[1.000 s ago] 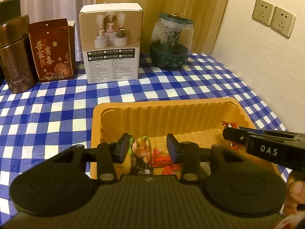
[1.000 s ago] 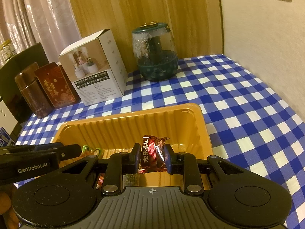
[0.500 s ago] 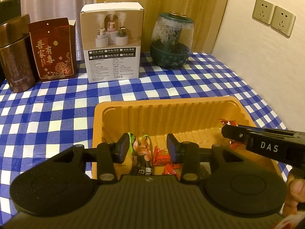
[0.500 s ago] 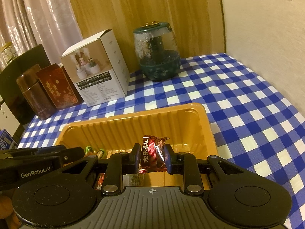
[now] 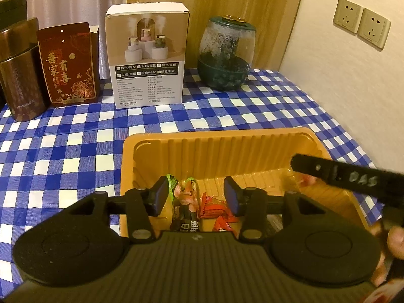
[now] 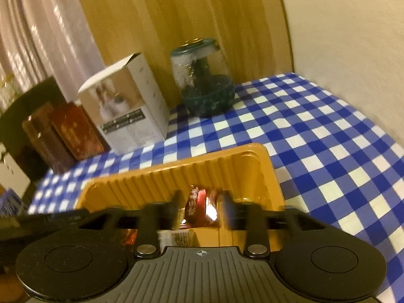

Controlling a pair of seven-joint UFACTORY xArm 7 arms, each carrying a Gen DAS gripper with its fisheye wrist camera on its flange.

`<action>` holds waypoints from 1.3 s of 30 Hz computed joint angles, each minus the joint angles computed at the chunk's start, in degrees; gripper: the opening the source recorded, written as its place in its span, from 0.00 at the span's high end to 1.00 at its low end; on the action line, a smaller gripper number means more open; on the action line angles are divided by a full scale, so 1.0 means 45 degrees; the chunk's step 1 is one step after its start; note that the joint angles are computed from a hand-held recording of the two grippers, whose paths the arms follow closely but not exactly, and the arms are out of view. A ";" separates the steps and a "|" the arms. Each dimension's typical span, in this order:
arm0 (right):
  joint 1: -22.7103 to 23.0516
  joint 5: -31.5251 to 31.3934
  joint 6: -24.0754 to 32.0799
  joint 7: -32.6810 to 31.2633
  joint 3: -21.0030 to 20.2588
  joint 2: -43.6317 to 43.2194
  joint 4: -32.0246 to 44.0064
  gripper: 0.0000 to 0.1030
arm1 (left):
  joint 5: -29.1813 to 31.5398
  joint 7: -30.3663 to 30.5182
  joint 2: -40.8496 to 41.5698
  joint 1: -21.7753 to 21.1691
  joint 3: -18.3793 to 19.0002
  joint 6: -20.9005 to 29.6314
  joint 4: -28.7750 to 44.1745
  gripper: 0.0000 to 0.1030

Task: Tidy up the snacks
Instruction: 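Lower the snack stick into the tray with the left gripper while the right lowers the candy packet, then open both grippers to release the snacks into the tray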

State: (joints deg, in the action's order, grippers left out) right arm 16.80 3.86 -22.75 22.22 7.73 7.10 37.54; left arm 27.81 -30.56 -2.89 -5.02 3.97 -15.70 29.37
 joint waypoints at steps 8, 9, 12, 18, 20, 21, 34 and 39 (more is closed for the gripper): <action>-0.0217 -0.0317 -0.0124 0.0204 -0.0008 -0.0048 -0.0031 0.29 | -0.0717 0.0595 -0.0040 0.0019 -0.0231 0.0059 -0.0080 0.57; -0.0206 -0.0315 -0.0103 0.0174 -0.0016 -0.0047 -0.0026 0.29 | -0.0735 0.0614 -0.0048 -0.0008 -0.0210 0.0062 -0.0084 0.57; -0.0198 -0.0308 -0.0009 0.0126 -0.0016 -0.0069 -0.0019 0.29 | -0.0619 0.0516 -0.0037 -0.0076 -0.0106 0.0055 -0.0069 0.54; 0.0198 0.0567 0.0153 -0.0654 -0.0219 -0.0117 -0.0007 0.29 | -0.0652 0.0496 -0.0066 -0.0138 0.0009 0.0063 -0.0066 0.48; 0.0283 0.0812 0.0222 -0.0886 -0.0246 -0.0134 0.0009 0.29 | -0.0745 0.0595 -0.0092 -0.0113 -0.0033 0.0084 -0.0071 0.46; 0.0385 0.1033 0.0255 -0.1101 -0.0291 -0.0140 0.0022 0.29 | -0.0695 0.0559 -0.0095 -0.0139 0.0007 0.0074 -0.0067 0.44; 0.0574 0.2140 0.0173 -0.2104 -0.0253 -0.0377 -0.0107 0.24 | -0.4879 0.3968 -0.0745 0.0357 -0.1392 -0.0517 -0.0827 0.00; 0.0609 0.2371 0.0114 -0.2388 -0.0202 -0.0728 -0.0301 0.23 | -0.6367 0.5205 -0.1384 0.0814 -0.2197 -0.0356 -0.1171 0.00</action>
